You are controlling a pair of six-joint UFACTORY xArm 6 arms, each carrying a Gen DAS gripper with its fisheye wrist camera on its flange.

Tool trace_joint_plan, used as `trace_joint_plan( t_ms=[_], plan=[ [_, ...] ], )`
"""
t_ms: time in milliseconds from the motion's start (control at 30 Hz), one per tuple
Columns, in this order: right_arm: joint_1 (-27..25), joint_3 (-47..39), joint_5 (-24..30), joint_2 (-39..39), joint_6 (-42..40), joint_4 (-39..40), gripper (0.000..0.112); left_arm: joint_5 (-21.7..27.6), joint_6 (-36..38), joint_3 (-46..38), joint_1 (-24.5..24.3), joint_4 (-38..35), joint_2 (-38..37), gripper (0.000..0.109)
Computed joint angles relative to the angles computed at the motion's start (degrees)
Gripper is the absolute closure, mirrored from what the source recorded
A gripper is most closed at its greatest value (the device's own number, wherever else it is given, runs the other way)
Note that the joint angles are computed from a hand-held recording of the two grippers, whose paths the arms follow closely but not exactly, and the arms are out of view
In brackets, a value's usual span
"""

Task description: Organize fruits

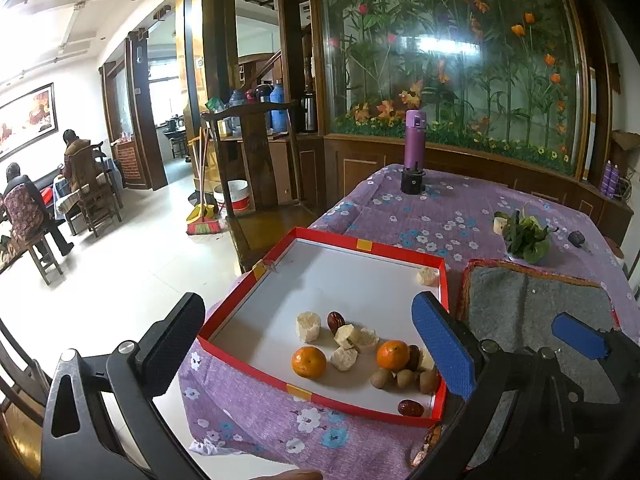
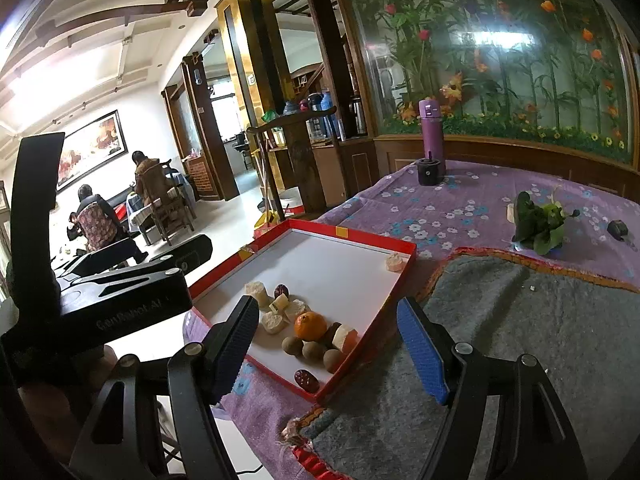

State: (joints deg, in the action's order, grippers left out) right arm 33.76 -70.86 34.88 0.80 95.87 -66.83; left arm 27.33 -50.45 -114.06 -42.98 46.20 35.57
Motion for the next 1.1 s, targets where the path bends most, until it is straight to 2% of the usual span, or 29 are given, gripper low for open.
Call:
trace_joint_plan(
  t_ms=[1100],
  plan=[
    [-0.46,-1.11,-0.68,1.44,-1.55,1.39,0.039,-0.17,2.35,-0.49,0.58,-2.17,-0.16,0.006]
  ],
)
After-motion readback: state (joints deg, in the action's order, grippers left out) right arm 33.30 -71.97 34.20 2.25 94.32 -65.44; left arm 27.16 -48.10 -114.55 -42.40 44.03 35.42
